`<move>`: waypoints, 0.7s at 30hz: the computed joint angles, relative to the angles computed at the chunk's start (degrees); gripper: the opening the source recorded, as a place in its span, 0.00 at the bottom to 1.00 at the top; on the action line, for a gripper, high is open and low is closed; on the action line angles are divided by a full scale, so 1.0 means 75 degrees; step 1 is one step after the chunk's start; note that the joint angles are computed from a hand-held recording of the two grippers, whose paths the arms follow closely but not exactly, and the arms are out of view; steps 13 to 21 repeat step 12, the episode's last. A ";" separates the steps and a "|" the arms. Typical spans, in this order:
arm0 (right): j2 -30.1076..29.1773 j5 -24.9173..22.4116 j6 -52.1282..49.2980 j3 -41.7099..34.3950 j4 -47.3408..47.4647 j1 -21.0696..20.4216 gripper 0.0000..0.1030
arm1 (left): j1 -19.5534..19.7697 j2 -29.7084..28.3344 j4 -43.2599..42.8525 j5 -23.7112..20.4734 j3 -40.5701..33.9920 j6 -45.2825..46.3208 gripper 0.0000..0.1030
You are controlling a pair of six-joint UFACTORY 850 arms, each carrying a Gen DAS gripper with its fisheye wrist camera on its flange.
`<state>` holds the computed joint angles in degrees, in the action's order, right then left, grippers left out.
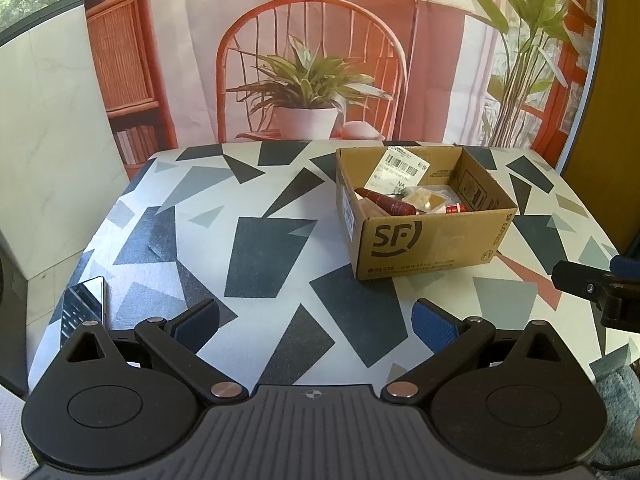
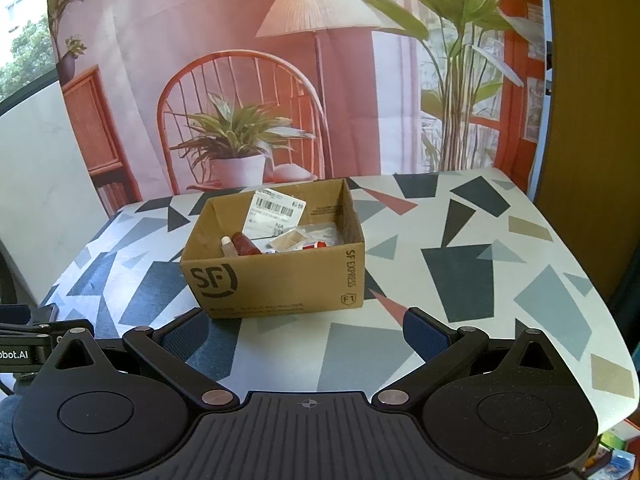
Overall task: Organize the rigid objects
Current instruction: 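Lower the box onto the table with the left tool while the right tool withdraws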
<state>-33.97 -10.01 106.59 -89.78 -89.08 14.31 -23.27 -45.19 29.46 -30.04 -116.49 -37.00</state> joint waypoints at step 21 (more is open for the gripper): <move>-0.0002 -0.0013 -0.0024 0.0005 0.0017 0.0009 1.00 | -0.0024 0.0067 0.0258 0.0076 0.0128 -0.0261 1.00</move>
